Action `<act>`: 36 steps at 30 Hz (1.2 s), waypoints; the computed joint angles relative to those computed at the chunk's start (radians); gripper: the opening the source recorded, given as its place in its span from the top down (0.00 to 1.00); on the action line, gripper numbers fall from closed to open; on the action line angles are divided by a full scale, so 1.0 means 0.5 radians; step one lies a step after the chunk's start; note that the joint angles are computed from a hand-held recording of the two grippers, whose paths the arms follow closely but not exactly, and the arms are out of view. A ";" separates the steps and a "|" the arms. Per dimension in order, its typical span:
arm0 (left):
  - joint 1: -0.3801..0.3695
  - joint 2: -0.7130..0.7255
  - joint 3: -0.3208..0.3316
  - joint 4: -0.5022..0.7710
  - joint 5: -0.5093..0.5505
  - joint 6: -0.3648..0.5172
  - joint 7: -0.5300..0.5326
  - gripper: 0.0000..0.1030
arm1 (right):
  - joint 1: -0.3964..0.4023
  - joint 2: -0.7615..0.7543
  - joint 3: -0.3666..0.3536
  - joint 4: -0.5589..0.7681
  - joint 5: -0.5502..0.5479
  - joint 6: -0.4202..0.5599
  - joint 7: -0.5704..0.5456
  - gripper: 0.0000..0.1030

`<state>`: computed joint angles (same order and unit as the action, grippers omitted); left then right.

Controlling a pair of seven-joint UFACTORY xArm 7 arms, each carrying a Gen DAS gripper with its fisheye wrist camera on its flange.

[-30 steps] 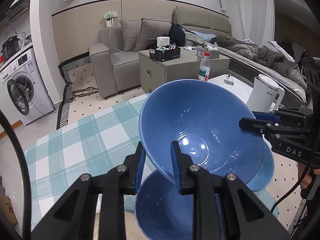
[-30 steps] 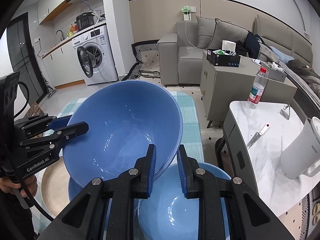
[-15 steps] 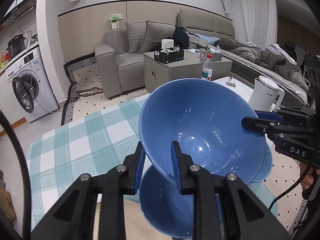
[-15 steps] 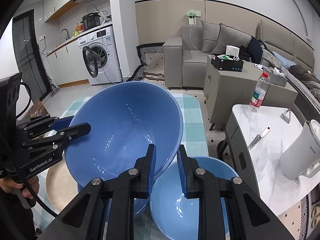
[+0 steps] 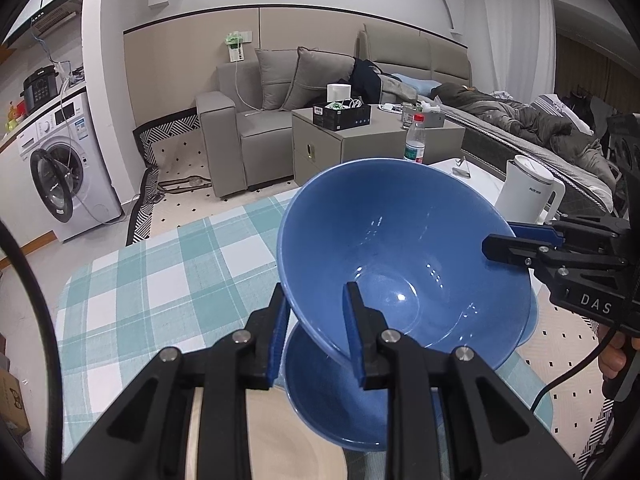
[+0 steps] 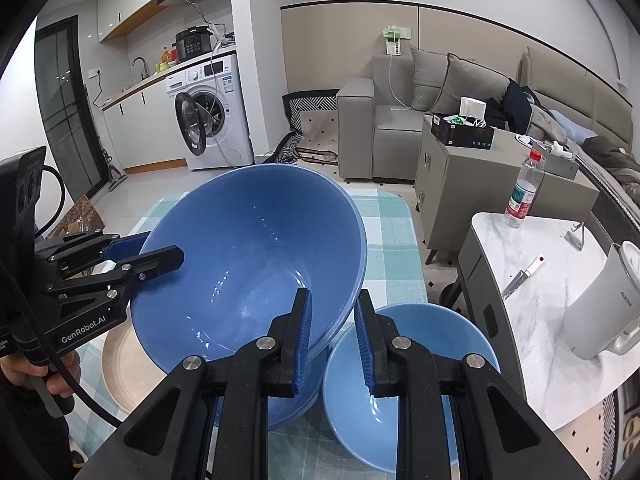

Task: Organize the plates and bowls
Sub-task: 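Carry both held blue bowls over the table beside the cream plates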

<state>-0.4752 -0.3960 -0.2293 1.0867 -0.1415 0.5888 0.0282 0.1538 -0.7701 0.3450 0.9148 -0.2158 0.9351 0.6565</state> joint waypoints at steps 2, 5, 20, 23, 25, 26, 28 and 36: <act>0.005 -0.023 -0.001 -0.024 0.008 0.001 -0.005 0.76 | 0.005 -0.003 0.015 -0.003 -0.001 -0.002 0.008 0.78; 0.005 -0.047 0.002 -0.053 0.007 0.006 -0.012 0.76 | 0.011 0.000 0.025 -0.009 0.000 -0.004 0.022 0.78; -0.016 -0.115 0.016 -0.175 -0.027 -0.013 -0.019 0.76 | 0.066 -0.013 0.033 -0.080 0.033 -0.008 0.074 0.78; -0.013 -0.122 0.010 -0.192 -0.016 -0.017 -0.020 0.76 | 0.081 -0.024 0.035 -0.107 0.045 -0.013 0.090 0.78; -0.012 -0.124 0.003 -0.205 -0.004 -0.022 -0.022 0.76 | 0.088 -0.031 0.036 -0.123 0.049 -0.017 0.103 0.78; -0.014 -0.126 0.003 -0.213 -0.005 -0.024 -0.024 0.76 | 0.093 -0.034 0.037 -0.134 0.056 -0.018 0.112 0.78; -0.019 -0.128 0.004 -0.229 -0.005 -0.029 -0.023 0.76 | 0.097 -0.038 0.043 -0.147 0.060 -0.018 0.129 0.78; -0.029 -0.120 0.014 -0.270 -0.015 -0.033 -0.019 0.76 | 0.123 -0.020 0.070 -0.178 0.055 -0.004 0.178 0.77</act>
